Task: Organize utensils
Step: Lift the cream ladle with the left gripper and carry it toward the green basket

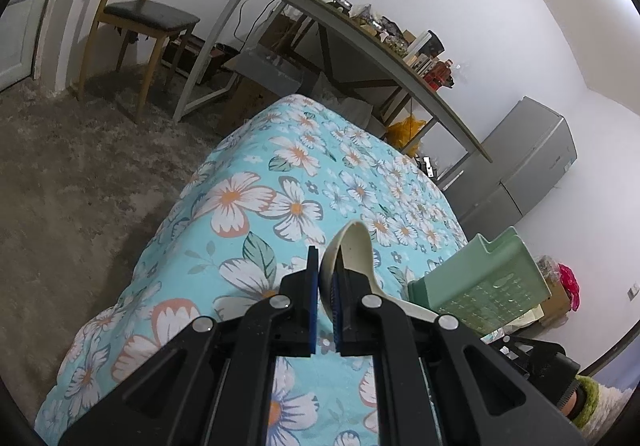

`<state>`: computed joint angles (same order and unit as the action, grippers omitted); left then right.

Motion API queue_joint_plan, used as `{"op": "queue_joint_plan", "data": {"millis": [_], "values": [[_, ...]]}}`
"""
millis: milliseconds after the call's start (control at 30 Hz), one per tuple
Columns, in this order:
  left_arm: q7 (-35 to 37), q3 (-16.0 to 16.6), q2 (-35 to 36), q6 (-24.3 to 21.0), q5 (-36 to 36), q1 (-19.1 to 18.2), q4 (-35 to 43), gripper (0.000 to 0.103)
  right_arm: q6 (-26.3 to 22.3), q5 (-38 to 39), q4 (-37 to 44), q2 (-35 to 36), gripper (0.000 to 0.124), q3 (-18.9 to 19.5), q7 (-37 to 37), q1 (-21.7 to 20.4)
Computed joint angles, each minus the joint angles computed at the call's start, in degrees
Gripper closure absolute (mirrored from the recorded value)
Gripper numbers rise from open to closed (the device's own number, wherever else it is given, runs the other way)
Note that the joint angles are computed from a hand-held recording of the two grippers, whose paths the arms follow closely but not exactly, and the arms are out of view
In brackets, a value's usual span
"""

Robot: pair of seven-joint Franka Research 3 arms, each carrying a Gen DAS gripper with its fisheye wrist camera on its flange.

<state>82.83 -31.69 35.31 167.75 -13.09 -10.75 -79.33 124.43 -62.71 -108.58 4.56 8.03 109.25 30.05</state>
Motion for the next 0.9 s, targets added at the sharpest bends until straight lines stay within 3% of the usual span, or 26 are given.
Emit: {"op": "queue_joint_plan", "data": {"millis": [433,600,667,767,900], "values": [[1.87,-4.57,-4.58,6.32,0.46,1.98,-2.10,0.098,-1.55,-9.33,-4.18,-10.81,0.124,3.65,18.69,-2.38],[0.12,-2.19,-4.00,7.80,4.22,-1.64,2.68,0.098,-0.78,-8.89,-5.67,-14.51,0.124,4.46,25.29,-5.26],[-1.74,1.14,-3.57,7.77,6.86,-4.80,5.42,0.098,-1.33,-9.34,-6.47,-15.55,0.124,5.54,27.97,-6.21],[-6.95,10.18,-2.30,6.20,13.56,-12.30,11.05,0.098,-0.44,-9.39,-7.86,-17.60,0.124,5.84,31.42,-7.69],[-13.18,20.93,2.33,0.02,24.07,-21.29,22.12,0.098,1.94,-8.79,-9.74,-20.77,0.124,6.21,34.82,-10.10]]}}
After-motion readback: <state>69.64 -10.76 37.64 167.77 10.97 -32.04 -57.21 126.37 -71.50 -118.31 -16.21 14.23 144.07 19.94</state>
